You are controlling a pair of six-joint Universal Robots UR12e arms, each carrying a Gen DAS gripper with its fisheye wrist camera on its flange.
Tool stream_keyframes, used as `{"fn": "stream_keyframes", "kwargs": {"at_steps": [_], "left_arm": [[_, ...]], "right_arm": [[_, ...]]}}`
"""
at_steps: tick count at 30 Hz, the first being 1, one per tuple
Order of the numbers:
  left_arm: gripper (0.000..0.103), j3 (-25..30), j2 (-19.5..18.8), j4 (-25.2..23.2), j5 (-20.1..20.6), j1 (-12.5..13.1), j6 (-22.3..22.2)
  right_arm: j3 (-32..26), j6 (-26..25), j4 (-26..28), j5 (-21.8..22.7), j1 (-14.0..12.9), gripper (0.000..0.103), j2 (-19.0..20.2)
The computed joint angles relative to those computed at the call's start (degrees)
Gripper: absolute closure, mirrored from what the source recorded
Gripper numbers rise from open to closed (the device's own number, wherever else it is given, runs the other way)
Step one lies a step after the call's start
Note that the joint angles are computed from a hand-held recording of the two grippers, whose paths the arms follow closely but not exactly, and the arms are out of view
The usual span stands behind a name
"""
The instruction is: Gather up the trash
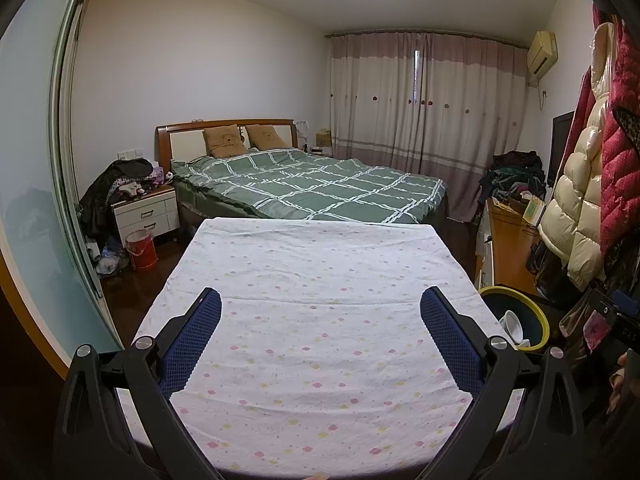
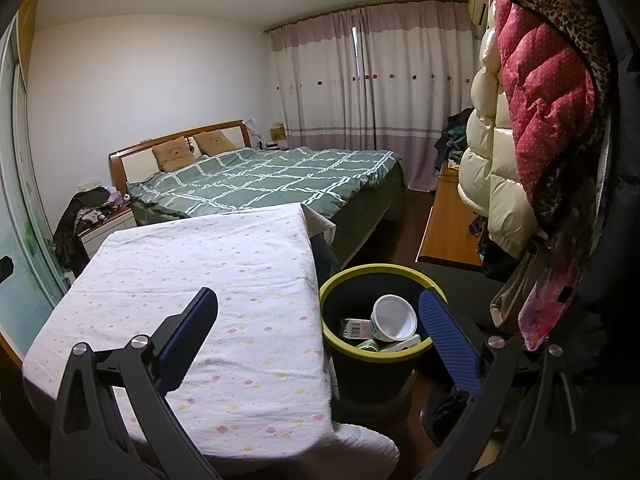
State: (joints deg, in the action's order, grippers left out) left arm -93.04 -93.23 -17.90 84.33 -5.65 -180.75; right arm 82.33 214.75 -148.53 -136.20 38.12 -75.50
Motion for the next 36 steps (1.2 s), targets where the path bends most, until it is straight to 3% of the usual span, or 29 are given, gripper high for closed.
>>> {"fn": "stream_keyframes", "kwargs": {"at_steps": [36], "left_arm": [[0.005, -0.1, -0.5, -0.2, -0.5, -0.3, 0.4]], "right_arm": [[0.1, -0.1, -0.5, 1.2, -0.1, 0.007, 0.3]]}}
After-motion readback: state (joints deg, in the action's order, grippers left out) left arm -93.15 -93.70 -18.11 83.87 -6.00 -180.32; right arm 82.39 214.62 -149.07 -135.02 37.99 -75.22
